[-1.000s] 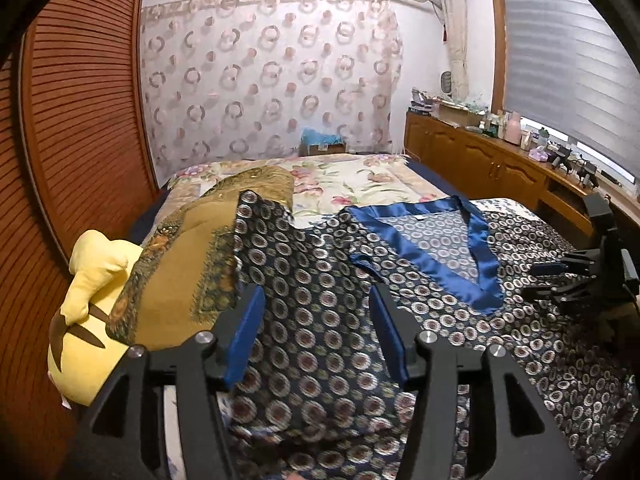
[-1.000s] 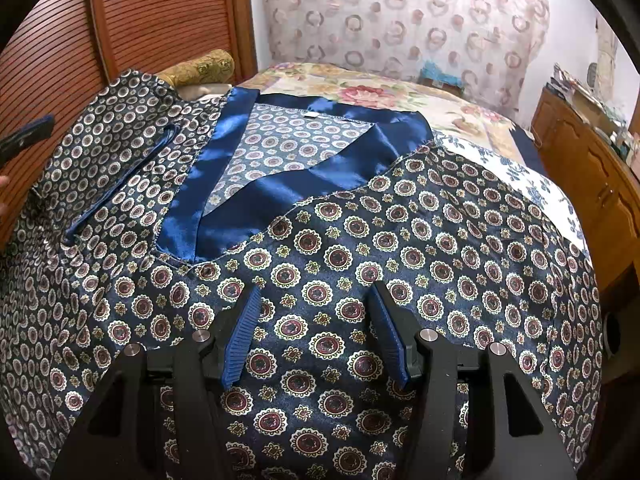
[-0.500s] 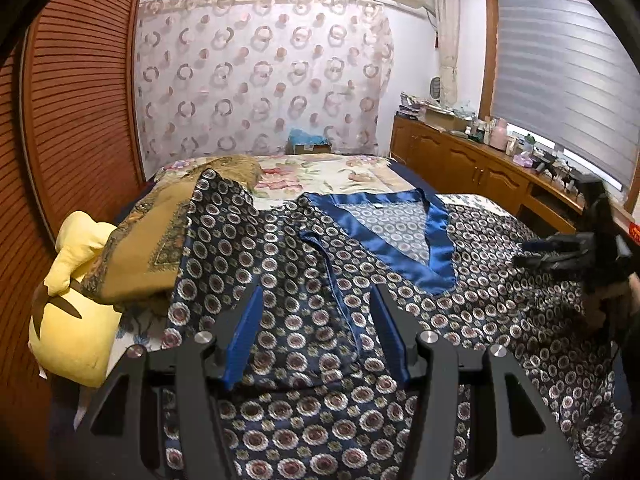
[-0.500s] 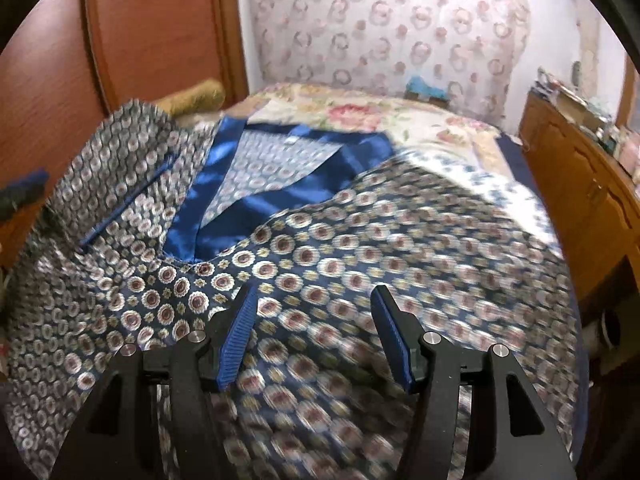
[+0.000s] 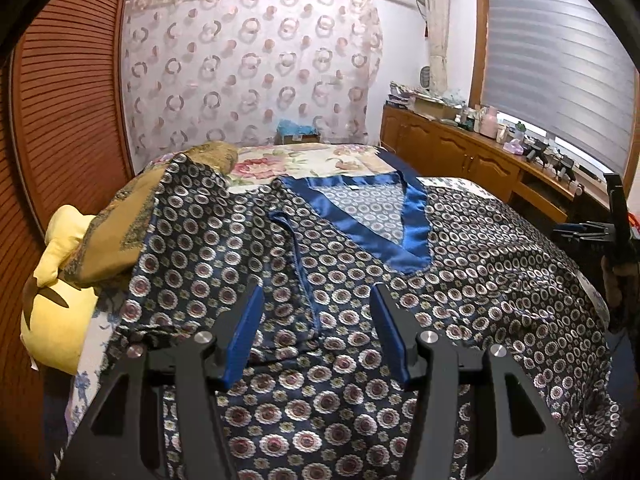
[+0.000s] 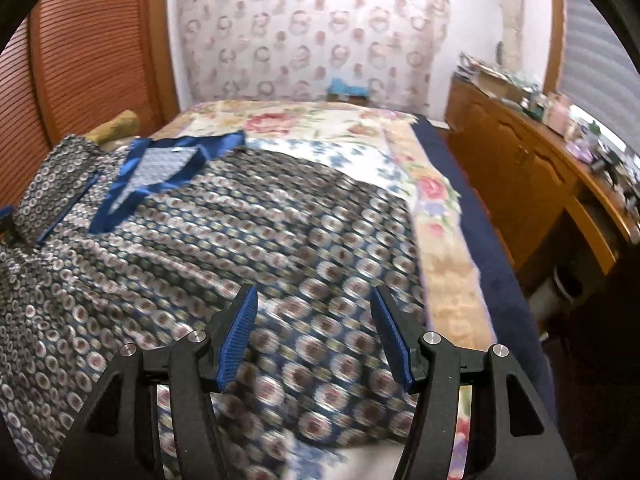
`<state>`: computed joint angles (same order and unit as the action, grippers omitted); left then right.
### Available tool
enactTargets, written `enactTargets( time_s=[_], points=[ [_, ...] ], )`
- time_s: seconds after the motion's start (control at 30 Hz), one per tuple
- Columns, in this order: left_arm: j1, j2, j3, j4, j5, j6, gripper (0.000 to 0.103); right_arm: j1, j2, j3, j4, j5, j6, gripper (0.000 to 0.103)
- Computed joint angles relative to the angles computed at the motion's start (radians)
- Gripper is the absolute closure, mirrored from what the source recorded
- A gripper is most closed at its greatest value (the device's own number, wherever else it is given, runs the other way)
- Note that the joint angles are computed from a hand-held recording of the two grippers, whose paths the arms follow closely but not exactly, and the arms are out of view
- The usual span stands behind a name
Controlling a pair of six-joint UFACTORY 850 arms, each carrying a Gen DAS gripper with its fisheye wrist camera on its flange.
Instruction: Fold small clothes
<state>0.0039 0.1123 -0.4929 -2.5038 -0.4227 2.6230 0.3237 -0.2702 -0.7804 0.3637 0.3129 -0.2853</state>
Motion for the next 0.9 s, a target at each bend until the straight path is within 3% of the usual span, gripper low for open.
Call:
enactTargets(
  time_s=[0.27, 0.43, 0.57, 0.9],
  points=[
    [-0.036, -0.001, 0.002, 0.001, 0.023, 0.000, 0.049, -0.084, 0.022, 0.056, -0.091, -0.027, 0.127, 0.043],
    [-0.062, -0.011, -0.003, -0.020, 0.049, 0.023, 0.049, -0.127, 0.038, 0.086, -0.343, -0.039, 0.378, 0.043],
    [-0.071, -0.016, -0.004, -0.012, 0.056, 0.016, 0.049, -0.142, 0.041, 0.102, -0.433, -0.039, 0.465, 0.044],
    [-0.093, -0.043, -0.012, -0.032, 0.085, 0.033, 0.049, -0.150, 0.048, 0.128, -0.504, -0.017, 0.524, 0.062]
  ],
)
